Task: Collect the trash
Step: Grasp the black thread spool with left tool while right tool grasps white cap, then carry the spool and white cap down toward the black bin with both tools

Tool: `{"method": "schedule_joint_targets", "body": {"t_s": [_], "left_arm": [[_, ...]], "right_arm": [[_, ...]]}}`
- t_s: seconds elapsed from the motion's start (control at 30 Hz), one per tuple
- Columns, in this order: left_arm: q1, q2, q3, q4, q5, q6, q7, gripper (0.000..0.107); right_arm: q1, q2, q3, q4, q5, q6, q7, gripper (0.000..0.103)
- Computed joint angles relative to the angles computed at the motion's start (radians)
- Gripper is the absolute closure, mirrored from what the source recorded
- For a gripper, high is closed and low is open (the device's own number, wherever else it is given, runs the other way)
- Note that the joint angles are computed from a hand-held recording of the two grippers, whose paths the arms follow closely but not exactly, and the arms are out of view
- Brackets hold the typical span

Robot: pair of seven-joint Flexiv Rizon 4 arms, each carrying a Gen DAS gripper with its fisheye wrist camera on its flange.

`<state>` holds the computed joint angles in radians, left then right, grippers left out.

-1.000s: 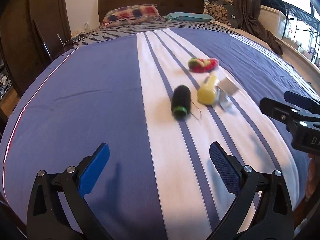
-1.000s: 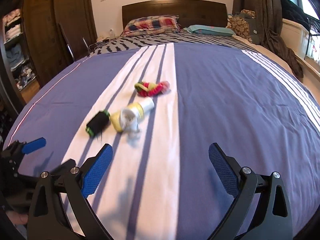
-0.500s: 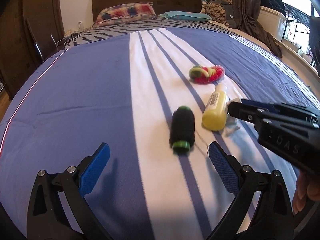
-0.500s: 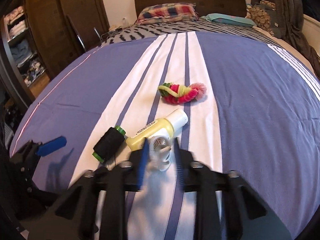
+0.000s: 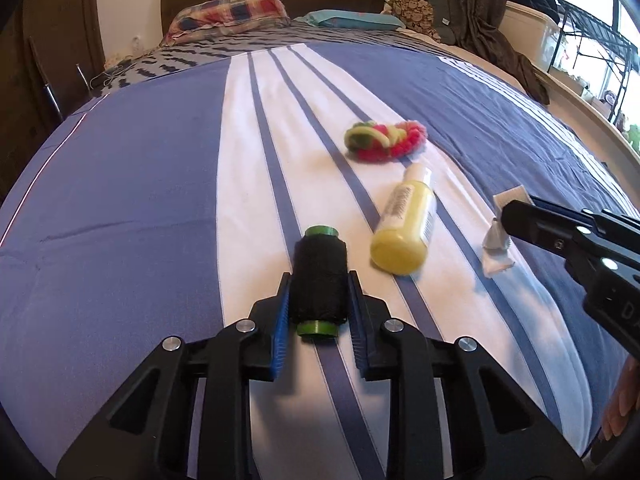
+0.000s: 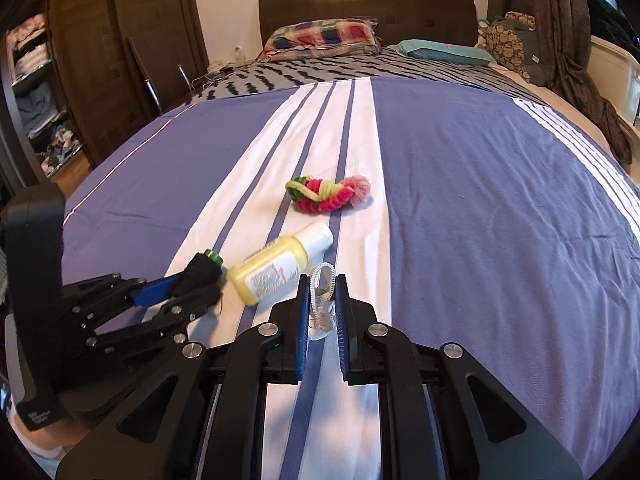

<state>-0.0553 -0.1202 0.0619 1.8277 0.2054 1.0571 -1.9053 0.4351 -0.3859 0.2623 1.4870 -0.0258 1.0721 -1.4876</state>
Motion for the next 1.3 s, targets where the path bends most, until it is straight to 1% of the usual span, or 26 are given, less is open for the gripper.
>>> {"method": "schedule_joint_targets", "body": {"t_s": [0.13,0.27,0.43,0.57,0.67,0.8,0.93,1.13,1.3], "left_arm": [[-0.011,0.048,-0.002,0.042,0.013,-0.002,-0.031,0.083],[-0.021,0.132,-0.018,0.097,0.076,-0.007,-0.092,0.083],[-0.018,0.266,-0.068,0.157,0.154,-0.018,-0.155,0.083],[-0.006,0.362,-0.114,0.198,0.167,-0.025,-0.174,0.083],[0.000,0.428,-0.151,0.229,0.171,-0.035,-0.190,0.083],[0.001,0.515,-0.193,0.282,0.162,-0.036,-0.218,0.083],[0.002,0.592,-0.232,0.341,0.147,-0.032,-0.247,0.083],[-0.001,0.665,-0.284,0.417,0.127,-0.047,-0.287,0.082],[-0.041,0.681,-0.289,0.493,0.083,-0.045,-0.303,0.082]], "right_arm": [[-0.017,0.057,0.011,0.063,0.021,0.026,-0.020,0.090],[-0.027,0.136,0.017,0.155,0.029,0.071,-0.038,0.090],[-0.038,0.238,0.031,0.259,0.060,0.106,-0.081,0.090],[-0.040,0.342,0.039,0.348,0.122,0.120,-0.132,0.090],[-0.030,0.411,0.031,0.405,0.163,0.125,-0.158,0.090],[-0.015,0.497,0.017,0.497,0.166,0.157,-0.156,0.090],[0.011,0.583,-0.010,0.575,0.218,0.153,-0.178,0.090],[0.040,0.671,-0.032,0.667,0.238,0.143,-0.171,0.090],[0.076,0.711,-0.055,0.722,0.280,0.112,-0.179,0.090]]}}
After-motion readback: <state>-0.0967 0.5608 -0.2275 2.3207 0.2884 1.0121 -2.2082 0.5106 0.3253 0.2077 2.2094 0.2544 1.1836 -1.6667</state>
